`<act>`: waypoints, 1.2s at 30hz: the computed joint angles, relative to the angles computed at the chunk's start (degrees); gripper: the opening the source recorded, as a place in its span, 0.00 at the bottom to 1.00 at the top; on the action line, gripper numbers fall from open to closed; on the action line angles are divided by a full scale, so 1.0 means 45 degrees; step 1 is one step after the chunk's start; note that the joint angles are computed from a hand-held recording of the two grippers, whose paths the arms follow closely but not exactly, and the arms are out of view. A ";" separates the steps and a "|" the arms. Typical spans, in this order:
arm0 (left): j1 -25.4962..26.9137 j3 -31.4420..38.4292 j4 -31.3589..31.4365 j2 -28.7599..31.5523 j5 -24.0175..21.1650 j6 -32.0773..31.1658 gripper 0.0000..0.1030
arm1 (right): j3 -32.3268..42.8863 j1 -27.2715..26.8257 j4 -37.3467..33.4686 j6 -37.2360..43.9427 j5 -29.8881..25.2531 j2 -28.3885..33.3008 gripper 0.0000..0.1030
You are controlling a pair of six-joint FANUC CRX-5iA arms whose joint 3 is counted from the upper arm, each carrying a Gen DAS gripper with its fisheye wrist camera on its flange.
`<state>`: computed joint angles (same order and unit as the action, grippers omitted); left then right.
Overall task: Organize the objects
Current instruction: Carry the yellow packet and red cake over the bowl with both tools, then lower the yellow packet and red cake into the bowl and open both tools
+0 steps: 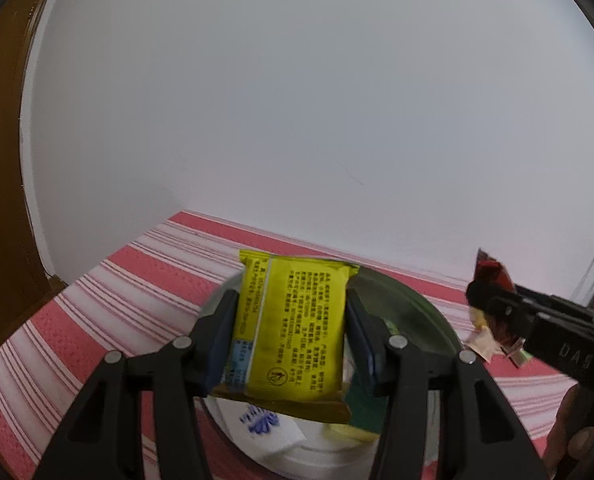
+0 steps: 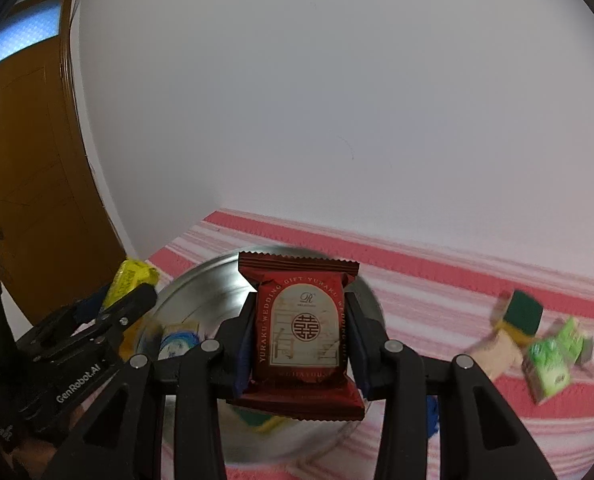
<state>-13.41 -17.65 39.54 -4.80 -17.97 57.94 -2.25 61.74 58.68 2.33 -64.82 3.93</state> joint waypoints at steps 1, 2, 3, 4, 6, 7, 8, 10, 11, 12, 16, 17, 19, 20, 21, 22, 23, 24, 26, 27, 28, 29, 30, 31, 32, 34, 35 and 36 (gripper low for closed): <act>0.0069 0.0147 -0.0012 0.0109 -0.0069 0.0089 0.50 | 0.0100 -0.0108 0.0030 0.0210 0.0004 0.0058 0.42; 0.0144 0.0348 -0.0032 0.0253 -0.0193 0.0237 0.50 | 0.0267 -0.0215 0.0049 0.0451 0.0014 0.0169 0.42; 0.0181 0.0509 -0.0095 0.0359 -0.0307 0.0354 0.50 | 0.0525 -0.0367 -0.0011 0.0798 0.0002 0.0335 0.42; 0.0212 0.0685 -0.0161 0.0477 -0.0410 0.0456 0.50 | 0.0770 -0.0452 -0.0074 0.1015 -0.0072 0.0505 0.42; 0.0286 0.1249 -0.0797 0.0802 -0.0760 0.1090 0.50 | 0.1298 -0.0753 -0.0412 0.1538 0.0077 0.0805 0.42; 0.0334 0.1754 -0.1392 0.1059 -0.1180 0.1655 0.50 | 0.1494 -0.0881 -0.0622 0.1753 0.0223 0.0869 0.42; 0.0326 0.1960 -0.1455 0.1206 -0.1339 0.1763 0.50 | 0.1801 -0.1013 -0.0839 0.1992 0.0281 0.1029 0.42; 0.0330 0.2514 -0.1611 0.1584 -0.1859 0.2018 0.50 | 0.2683 -0.1319 -0.1377 0.2808 0.0178 0.1560 0.42; 0.0347 0.2929 -0.2018 0.1802 -0.2245 0.2432 0.50 | 0.3152 -0.1441 -0.1692 0.3256 0.0102 0.1852 0.42; 0.0362 0.3486 -0.2574 0.2091 -0.2755 0.3044 0.50 | 0.3694 -0.1648 -0.2195 0.3776 0.0065 0.2188 0.42; 0.0339 0.4822 -0.3426 0.2886 -0.4077 0.4269 0.50 | 0.5486 -0.2198 -0.3751 0.5026 -0.0507 0.3339 0.42; 0.0308 0.5221 -0.3749 0.3118 -0.4406 0.4622 0.50 | 0.5919 -0.2327 -0.4138 0.5304 -0.0657 0.3615 0.42; 0.0160 0.6061 -0.4680 0.3532 -0.5172 0.5446 0.50 | 0.6702 -0.2598 -0.5098 0.5809 -0.0779 0.4038 0.42; 0.0114 0.6503 -0.5094 0.3782 -0.5599 0.5867 0.50 | 0.7080 -0.2720 -0.5524 0.5998 -0.0919 0.4247 0.42; 0.0098 0.6849 -0.5280 0.4020 -0.5947 0.6113 0.50 | 0.7420 -0.2761 -0.5752 0.6087 -0.1129 0.4460 0.42; 0.0099 0.7082 -0.5356 0.4179 -0.6195 0.6222 0.50 | 0.7784 -0.2825 -0.5967 0.6280 -0.1337 0.4698 0.42; 0.0048 0.7632 -0.5765 0.4518 -0.6743 0.6626 0.50 | 0.7908 -0.2898 -0.6180 0.6474 -0.1427 0.4780 0.42; -0.0018 0.8072 -0.6160 0.4771 -0.7132 0.6964 0.50 | 0.8218 -0.2963 -0.6349 0.6581 -0.1673 0.4986 0.42; -0.0084 0.8610 -0.6568 0.5128 -0.7633 0.7238 0.50 | 0.8387 -0.3141 -0.6898 0.6718 -0.1689 0.5055 0.42; -0.0120 0.8831 -0.6777 0.5264 -0.7856 0.7398 0.50 | 0.8503 -0.3261 -0.7338 0.6835 -0.1607 0.5090 0.42; -0.0162 0.9046 -0.7062 0.5389 -0.8033 0.7661 0.50 | 0.8505 -0.3355 -0.7661 0.6937 -0.1566 0.5069 0.42; -0.0223 0.9310 -0.7419 0.5542 -0.8263 0.7963 0.50 | 0.8563 -0.3421 -0.7899 0.6976 -0.1573 0.5085 0.42; -0.0273 0.9478 -0.7608 0.5640 -0.8434 0.8155 0.50 | 0.8634 -0.3485 -0.8112 0.7002 -0.1574 0.5141 0.42; -0.0233 0.9539 -0.7617 0.5705 -0.8519 0.8152 0.50 | 0.8736 -0.3525 -0.8278 0.7094 -0.1654 0.5181 0.42; -0.0248 0.9791 -0.7761 0.5862 -0.8827 0.8282 0.50 | 0.9024 -0.3619 -0.8555 0.7242 -0.1792 0.5369 0.42; -0.0251 1.0010 -0.7827 0.6012 -0.9177 0.8428 0.58 | 0.9204 -0.3800 -0.9232 0.7373 -0.1836 0.5418 0.42; -0.0214 0.9958 -0.7634 0.6016 -0.9167 0.8277 0.63 | 0.9265 -0.3902 -0.9568 0.7399 -0.1834 0.5417 0.42; -0.0177 0.9893 -0.7477 0.6008 -0.9135 0.8133 0.70 | 0.9127 -0.3990 -0.9840 0.7299 -0.1676 0.5299 0.42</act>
